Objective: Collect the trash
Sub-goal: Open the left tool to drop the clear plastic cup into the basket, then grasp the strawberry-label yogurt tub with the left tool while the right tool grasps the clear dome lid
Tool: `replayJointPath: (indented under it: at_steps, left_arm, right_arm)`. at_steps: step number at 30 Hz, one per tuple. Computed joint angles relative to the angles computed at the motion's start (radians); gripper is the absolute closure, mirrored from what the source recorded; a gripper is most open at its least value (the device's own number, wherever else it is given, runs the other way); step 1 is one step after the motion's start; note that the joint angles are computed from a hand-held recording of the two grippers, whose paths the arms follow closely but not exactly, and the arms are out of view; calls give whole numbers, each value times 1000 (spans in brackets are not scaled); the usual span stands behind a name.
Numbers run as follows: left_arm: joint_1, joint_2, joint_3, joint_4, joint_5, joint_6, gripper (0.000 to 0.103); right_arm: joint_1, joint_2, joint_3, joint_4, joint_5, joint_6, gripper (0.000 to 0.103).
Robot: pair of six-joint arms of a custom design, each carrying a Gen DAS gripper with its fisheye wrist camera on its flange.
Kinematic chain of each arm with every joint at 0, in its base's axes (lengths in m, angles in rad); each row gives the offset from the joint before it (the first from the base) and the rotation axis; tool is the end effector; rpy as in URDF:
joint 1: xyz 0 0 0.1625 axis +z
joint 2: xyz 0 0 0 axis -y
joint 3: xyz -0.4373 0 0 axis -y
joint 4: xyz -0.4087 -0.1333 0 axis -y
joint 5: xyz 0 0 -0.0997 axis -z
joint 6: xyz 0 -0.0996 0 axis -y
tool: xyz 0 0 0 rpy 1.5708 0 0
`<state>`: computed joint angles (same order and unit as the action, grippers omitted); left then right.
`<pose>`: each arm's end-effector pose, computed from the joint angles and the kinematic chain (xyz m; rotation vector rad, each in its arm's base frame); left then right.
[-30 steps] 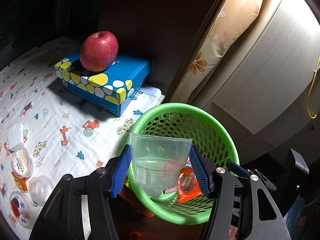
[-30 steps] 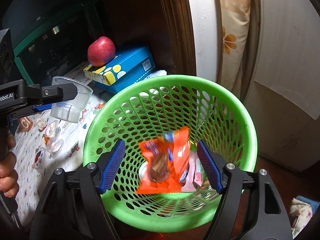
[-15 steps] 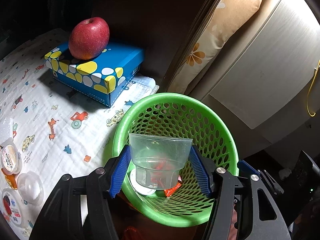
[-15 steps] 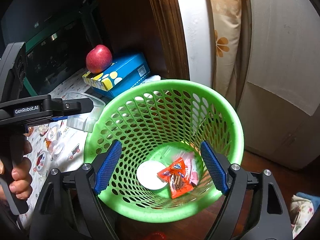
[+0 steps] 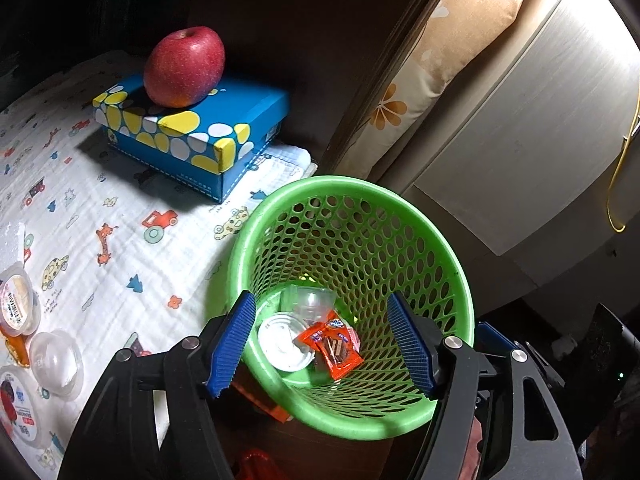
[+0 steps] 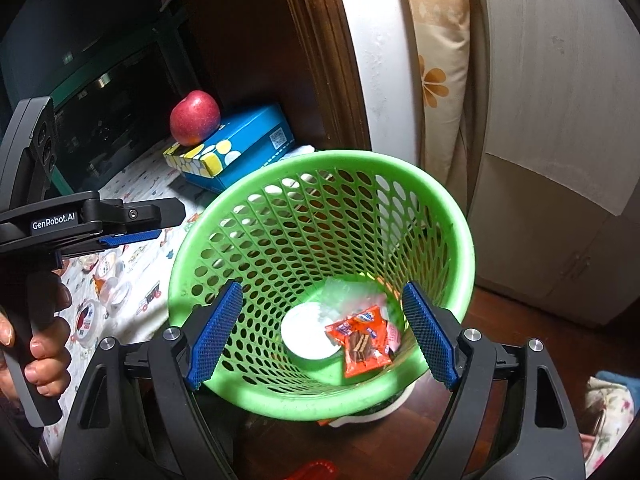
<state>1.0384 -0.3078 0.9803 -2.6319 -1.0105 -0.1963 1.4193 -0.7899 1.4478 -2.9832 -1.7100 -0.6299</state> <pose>-0.2764 -0.8361 0.0001 0.2957 2.6416 -0.7600 0.0017 -0.7806 0.2196 0.5447 -2.5360 0.8811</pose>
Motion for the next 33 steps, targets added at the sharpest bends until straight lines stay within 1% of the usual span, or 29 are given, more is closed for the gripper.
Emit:
replayJointPath:
  at_steps: [7, 9, 10, 14, 17, 20, 22, 26, 33]
  left_arm:
    - [9, -101, 166, -95, 77, -40, 37]
    - [10, -129, 214, -126, 109, -38, 33]
    - [10, -143, 240, -139, 138, -40, 32]
    - [20, -209, 341, -183, 196, -61, 31]
    - [28, -249, 402, -206, 254, -74, 29]
    - [38, -288, 461, -226, 306, -87, 21]
    - [45, -312, 501, -242, 337, -92, 20]
    - [70, -358, 567, -240, 376, -124, 15]
    - [110, -403, 643, -200, 427, -161, 12]
  right_arm:
    - [19, 7, 16, 11, 17, -14, 19]
    - [26, 11, 20, 14, 22, -16, 19]
    - [30, 14, 21, 16, 24, -18, 19]
    - [46, 28, 20, 29, 25, -25, 18]
    - [59, 39, 21, 39, 25, -33, 18]
    - [71, 48, 24, 45, 28, -40, 18]
    - [79, 55, 25, 50, 32, -43, 18]
    - [93, 69, 22, 63, 34, -48, 17]
    - [112, 90, 17, 84, 29, -63, 17]
